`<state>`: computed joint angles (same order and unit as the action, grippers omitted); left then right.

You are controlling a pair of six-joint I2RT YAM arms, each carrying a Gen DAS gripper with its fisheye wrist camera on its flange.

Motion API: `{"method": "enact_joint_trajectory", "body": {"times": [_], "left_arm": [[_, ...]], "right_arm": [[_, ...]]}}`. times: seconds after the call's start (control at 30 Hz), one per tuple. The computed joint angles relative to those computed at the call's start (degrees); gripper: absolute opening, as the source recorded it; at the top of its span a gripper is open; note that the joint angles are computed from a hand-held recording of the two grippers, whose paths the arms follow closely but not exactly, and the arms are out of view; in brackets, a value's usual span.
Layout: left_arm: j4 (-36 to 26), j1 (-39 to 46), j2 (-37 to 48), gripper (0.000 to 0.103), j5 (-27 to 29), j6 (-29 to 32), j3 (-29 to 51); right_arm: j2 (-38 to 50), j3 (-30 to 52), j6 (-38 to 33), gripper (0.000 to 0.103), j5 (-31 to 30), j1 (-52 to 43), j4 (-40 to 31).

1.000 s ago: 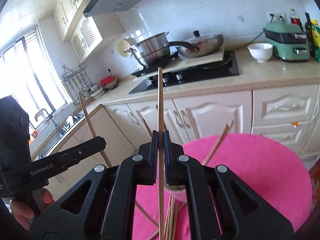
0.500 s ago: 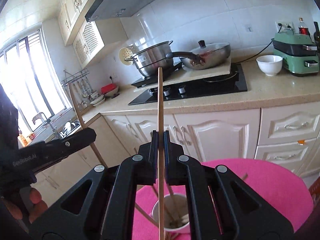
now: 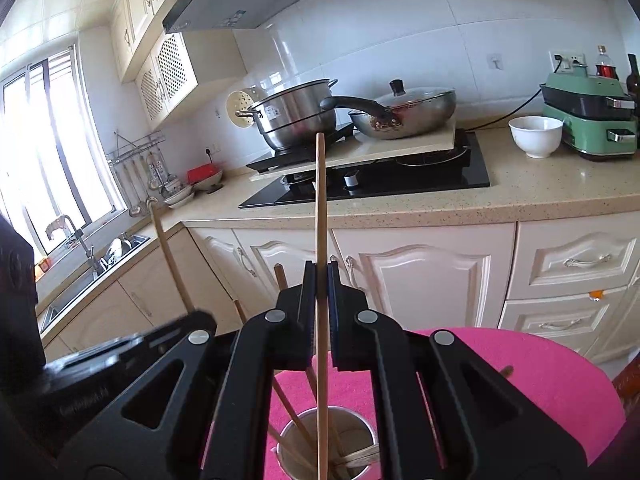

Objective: Organize utensils
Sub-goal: 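Lift the held chopsticks over the pink cup and release them inside with both grippers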

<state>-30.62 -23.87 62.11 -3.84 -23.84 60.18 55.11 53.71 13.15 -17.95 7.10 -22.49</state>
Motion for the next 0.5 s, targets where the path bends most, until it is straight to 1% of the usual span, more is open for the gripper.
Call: {"method": "enact_joint_trajectory", "body": {"times": [0.27, 0.5], "left_arm": [[-1.0, -1.1, -1.8, 0.006, 0.3, 0.4, -3.5], [-2.4, -3.9, -2.4, 0.006, -2.2, 0.4, -5.2]], "right_arm": [[0.3, -1.6, -1.1, 0.006, 2.7, 2.4, 1.2], [-2.0, -3.0, -2.8, 0.007, 3.3, 3.6, -0.7]]}}
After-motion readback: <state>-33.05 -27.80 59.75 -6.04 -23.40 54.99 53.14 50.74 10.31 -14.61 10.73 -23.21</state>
